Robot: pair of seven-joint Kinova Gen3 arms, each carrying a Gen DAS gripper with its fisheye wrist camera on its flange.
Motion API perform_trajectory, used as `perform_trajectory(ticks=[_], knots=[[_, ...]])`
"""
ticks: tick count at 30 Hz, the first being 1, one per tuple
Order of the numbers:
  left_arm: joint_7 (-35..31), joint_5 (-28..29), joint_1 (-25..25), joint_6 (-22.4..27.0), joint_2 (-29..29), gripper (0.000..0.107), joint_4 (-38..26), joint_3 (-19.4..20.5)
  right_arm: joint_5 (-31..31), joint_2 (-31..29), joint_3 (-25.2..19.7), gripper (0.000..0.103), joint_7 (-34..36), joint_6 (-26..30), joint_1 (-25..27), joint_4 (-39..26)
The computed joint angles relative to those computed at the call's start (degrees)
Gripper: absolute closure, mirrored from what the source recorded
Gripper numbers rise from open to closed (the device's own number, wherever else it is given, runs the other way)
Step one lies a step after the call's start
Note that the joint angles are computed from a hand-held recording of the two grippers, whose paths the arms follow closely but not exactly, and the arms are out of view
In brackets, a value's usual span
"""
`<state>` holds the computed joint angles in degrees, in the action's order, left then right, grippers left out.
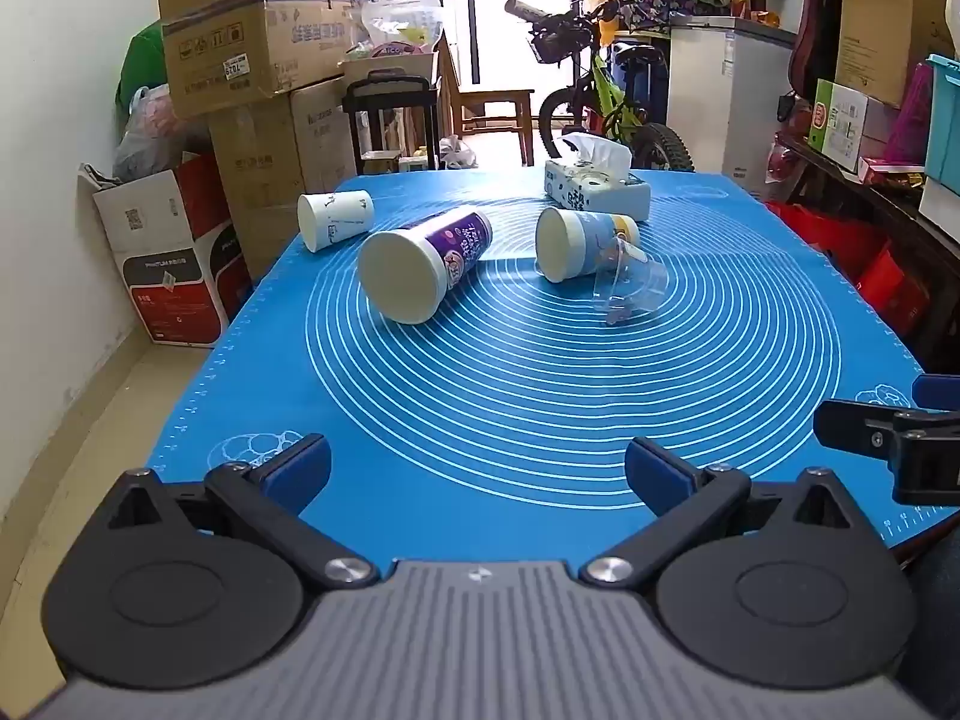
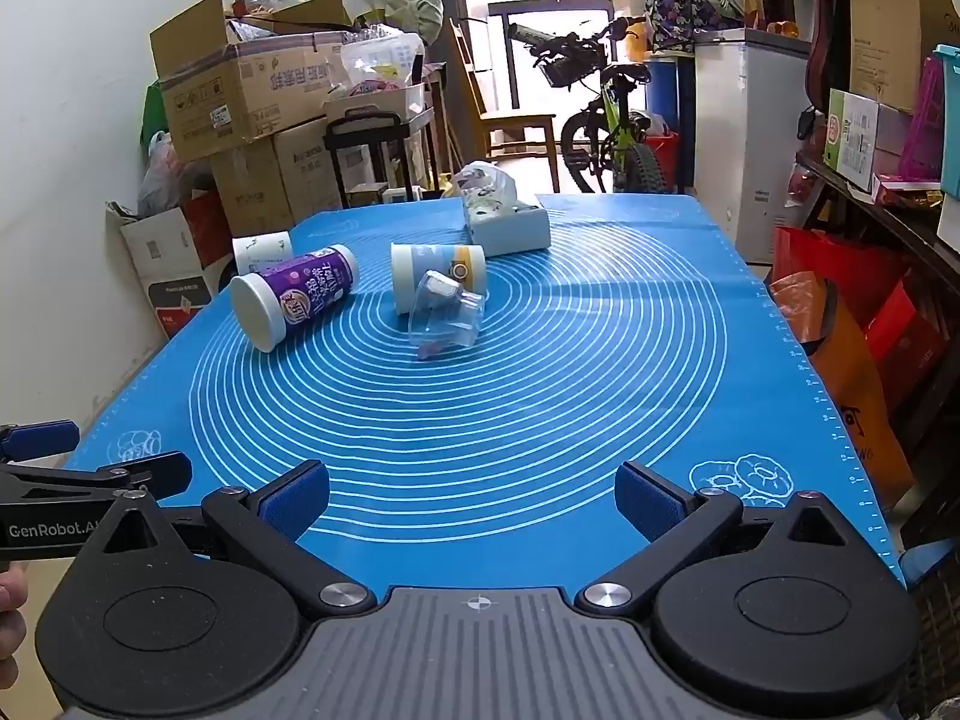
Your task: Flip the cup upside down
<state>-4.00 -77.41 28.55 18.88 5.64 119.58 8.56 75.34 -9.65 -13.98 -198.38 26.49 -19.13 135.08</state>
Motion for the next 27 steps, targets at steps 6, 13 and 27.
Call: perform_trajectory(ticks=[6,13,27], knots=[[-3.17,2.24,-0.09,-0.3,0.07,0.005,-0.29,-0.02,-0.33,0.12,0.21,0.003,0.39,-0.31,0.06,-0.12],[-3.82,2.32,0.01,-1.27,0.06,0.005,-0.28,-0.93,-3.34,-0.45,-0.01,0.003,4.16,-0.46,0.61,-0.56],[-3.95,2.7,0.54,-0.75,0.45,0.005,-0.55,-0.95,-2.41,0.46,-0.41,0.003,3.12,-0.35,0.78,-0.67]])
